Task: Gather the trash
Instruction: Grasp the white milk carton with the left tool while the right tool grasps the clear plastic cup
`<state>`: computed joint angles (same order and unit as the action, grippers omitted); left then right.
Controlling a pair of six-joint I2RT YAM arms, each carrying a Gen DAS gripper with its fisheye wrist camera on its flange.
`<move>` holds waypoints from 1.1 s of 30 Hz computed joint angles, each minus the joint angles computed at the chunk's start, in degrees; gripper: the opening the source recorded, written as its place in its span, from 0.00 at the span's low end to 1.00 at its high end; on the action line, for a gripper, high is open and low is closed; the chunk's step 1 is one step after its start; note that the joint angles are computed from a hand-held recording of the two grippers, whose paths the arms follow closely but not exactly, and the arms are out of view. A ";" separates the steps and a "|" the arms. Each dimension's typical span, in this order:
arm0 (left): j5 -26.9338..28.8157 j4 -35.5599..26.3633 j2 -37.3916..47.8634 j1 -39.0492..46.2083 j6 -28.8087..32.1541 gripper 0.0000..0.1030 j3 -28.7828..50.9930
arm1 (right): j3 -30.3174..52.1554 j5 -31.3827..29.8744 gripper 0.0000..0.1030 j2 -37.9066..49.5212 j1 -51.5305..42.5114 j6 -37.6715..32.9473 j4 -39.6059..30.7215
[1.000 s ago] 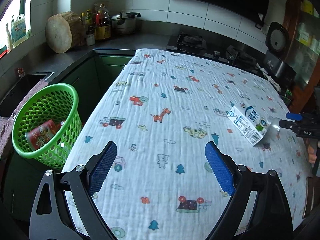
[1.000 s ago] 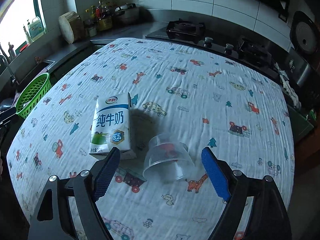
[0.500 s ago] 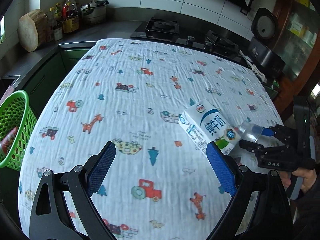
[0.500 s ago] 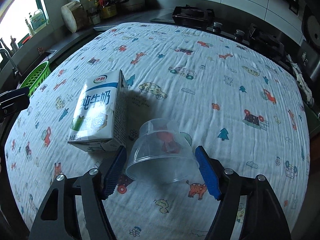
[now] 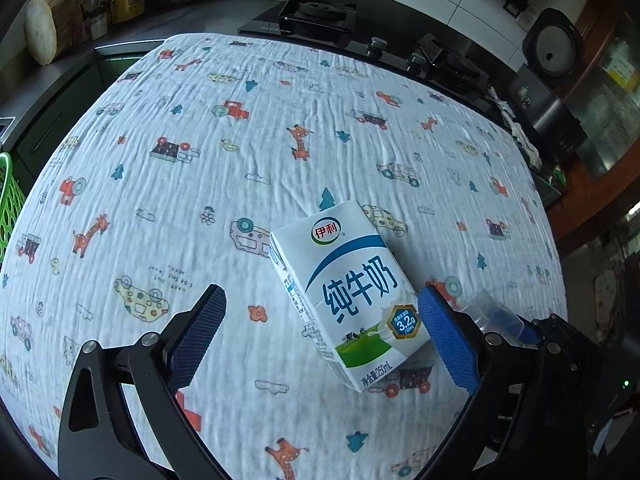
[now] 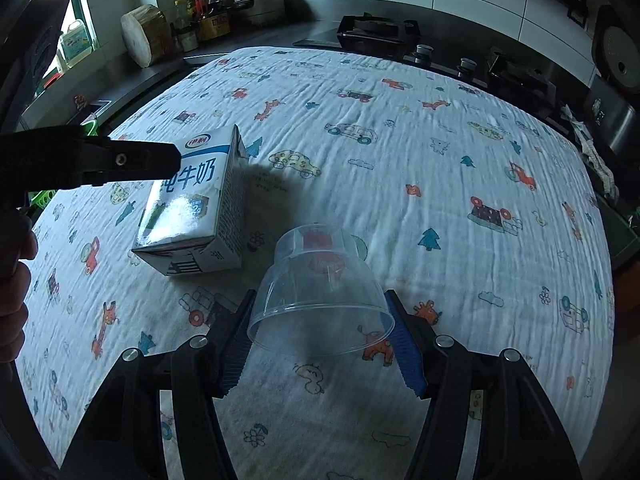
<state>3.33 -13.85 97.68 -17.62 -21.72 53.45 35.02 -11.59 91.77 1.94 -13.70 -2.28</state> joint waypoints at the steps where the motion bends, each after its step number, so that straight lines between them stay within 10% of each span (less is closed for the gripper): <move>1: -0.29 -0.21 0.89 -0.32 -0.56 0.93 0.63 | -0.08 0.09 0.58 -0.13 -0.18 -0.12 -0.07; 33: -3.19 -2.71 9.34 -5.00 -6.09 0.77 7.27 | -3.07 0.65 0.58 -5.35 -2.54 -0.93 -1.99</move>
